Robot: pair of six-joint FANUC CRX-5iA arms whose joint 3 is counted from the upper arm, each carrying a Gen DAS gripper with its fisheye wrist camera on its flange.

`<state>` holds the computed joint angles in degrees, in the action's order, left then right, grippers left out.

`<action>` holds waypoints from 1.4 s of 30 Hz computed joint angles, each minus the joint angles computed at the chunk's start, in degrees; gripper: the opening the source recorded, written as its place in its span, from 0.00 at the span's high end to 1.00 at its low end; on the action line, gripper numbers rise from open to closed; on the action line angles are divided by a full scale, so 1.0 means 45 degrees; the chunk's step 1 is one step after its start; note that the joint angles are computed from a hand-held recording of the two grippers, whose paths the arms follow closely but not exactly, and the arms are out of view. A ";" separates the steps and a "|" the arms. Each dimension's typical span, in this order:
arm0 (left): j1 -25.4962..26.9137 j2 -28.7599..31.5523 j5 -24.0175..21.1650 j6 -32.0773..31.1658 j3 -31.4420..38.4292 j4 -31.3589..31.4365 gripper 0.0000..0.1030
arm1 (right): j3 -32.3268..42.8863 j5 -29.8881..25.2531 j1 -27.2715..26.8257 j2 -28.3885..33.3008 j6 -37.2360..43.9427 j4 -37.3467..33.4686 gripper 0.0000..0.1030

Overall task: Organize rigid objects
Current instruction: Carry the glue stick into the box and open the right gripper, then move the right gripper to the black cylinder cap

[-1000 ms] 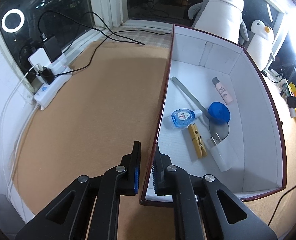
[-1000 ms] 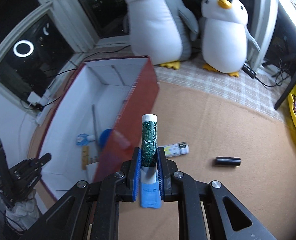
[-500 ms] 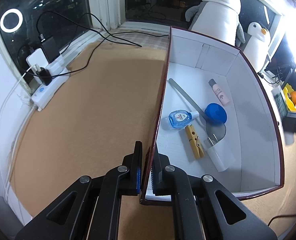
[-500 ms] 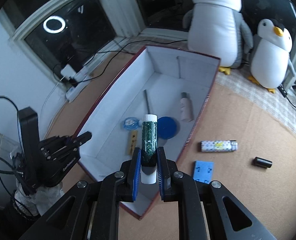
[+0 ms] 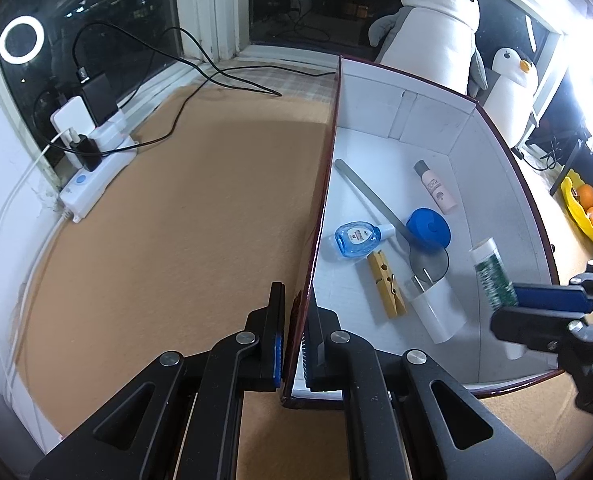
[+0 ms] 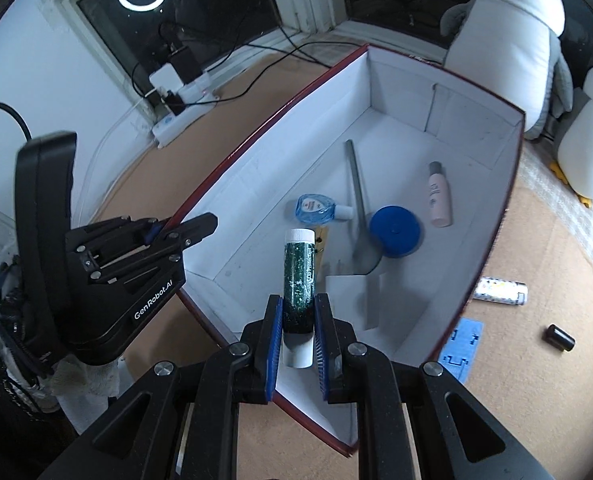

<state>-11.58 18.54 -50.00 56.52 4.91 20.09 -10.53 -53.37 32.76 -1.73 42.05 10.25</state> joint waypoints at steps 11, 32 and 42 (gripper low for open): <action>0.0001 -0.0005 0.0002 0.0006 0.0005 -0.0033 0.94 | 0.0293 -0.0085 -0.0029 0.0340 0.0421 -0.0142 0.76; -0.0186 0.0164 -0.0186 0.0464 0.0458 -0.0691 0.94 | -0.1653 0.0893 -0.0283 -0.1900 -0.1584 0.0993 0.73; -0.0355 0.0487 -0.0584 0.0945 0.1071 -0.1236 0.94 | -0.3045 0.0462 -0.1472 -0.3252 -0.2605 0.1224 0.65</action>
